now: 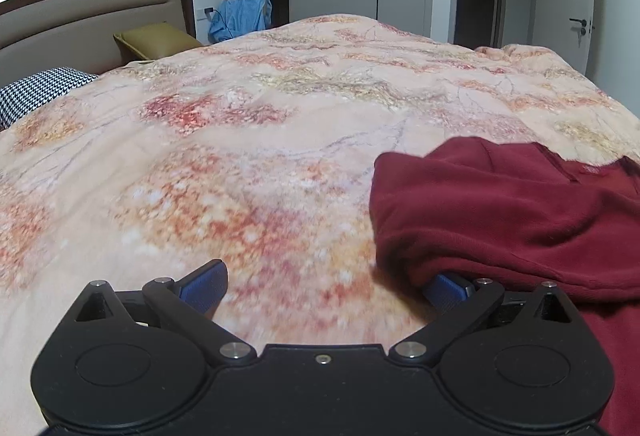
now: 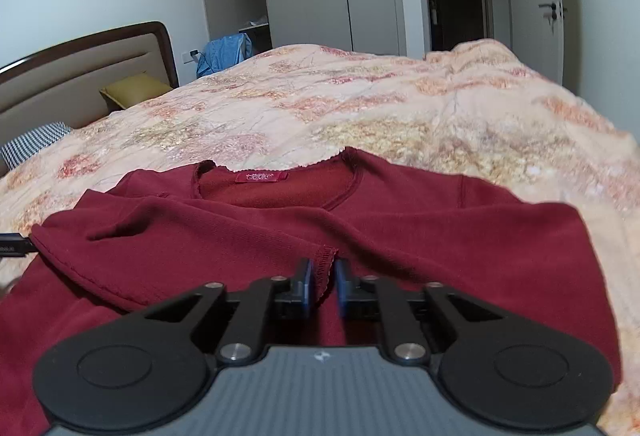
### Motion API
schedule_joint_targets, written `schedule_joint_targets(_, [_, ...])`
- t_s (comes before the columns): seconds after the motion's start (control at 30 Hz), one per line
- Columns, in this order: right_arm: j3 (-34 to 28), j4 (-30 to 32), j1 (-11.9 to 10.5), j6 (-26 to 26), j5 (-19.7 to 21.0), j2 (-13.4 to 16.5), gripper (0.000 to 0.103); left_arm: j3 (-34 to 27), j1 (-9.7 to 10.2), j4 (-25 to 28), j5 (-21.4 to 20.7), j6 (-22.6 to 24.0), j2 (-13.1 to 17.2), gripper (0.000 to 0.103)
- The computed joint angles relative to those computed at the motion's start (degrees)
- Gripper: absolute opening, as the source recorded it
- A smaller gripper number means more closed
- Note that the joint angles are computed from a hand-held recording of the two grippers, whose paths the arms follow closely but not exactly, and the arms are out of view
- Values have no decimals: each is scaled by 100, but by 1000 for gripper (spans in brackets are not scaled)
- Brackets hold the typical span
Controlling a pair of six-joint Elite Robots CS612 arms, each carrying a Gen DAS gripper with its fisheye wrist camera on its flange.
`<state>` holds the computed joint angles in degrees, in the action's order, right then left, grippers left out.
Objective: Fold small clothes
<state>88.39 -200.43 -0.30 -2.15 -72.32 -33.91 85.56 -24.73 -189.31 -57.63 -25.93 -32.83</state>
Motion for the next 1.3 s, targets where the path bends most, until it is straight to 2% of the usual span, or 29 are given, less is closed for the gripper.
schedule_joint_targets(0.03, [49, -40, 1, -57, -34, -25, 58, 78, -15, 19, 13, -6, -43, 102])
schedule_joint_targets(0.1, [181, -105, -11, -162, -33, -88, 64, 258, -54, 6, 67, -48, -131, 102])
schedule_joint_targets(0.17, [364, -164, -27, -297, -62, -174, 76, 467, -82, -54, 83, -119, -228, 102])
schedule_joint_targets(0.2, [477, -241, -35, -363, -96, -219, 86, 571, -94, -73, 91, -172, -282, 102])
schedule_joint_targets(0.23, [605, -316, -44, -447, -123, -271, 92, 679, -108, -101, 98, -231, -339, 102])
schedule_joint_targets(0.4, [1374, -762, -124, -931, -178, -557, 103, 1309, -223, -715, -189, -434, -618, 102])
schedule_joint_targets(0.53, [1991, -1041, -202, -1104, -167, -770, 103, 1759, -372, -1403, -606, -565, -760, 102])
schedule_joint_targets(0.67, [2530, -1226, -302, -871, -59, -944, 103, 2087, -554, -1913, -1057, -589, -809, 102])
schedule_joint_targets(0.83, [3091, -1551, -484, -444, 427, -1056, 103, 2316, -772, -2078, -1328, -559, -808, 102])
schedule_joint_targets(1.0, [3514, -2014, -552, -392, 647, -1068, 103, 2512, -991, -2210, -1214, -347, -800, 102])
schedule_joint_targets(1.13, [3737, -2150, -574, -301, 897, -1129, 102, 2673, -1069, -2245, -1391, -240, -882, 102])
schedule_joint_targets(1.17, [3783, -2180, -563, -256, 923, -1146, 100, 2706, -1089, -2225, -1392, -267, -902, 102])
schedule_joint_targets(1.23, [3873, -2104, -543, -249, 994, -1201, 79, 2774, -1114, -2201, -1401, -349, -939, 102])
schedule_joint_targets(1.27, [3912, -2057, -532, -233, 979, -1227, 74, 2812, -1121, -2200, -1420, -398, -959, 102])
schedule_joint_targets(1.3, [3950, -2033, -520, -209, 977, -1245, 63, 2846, -1125, -2199, -1443, -451, -978, 102])
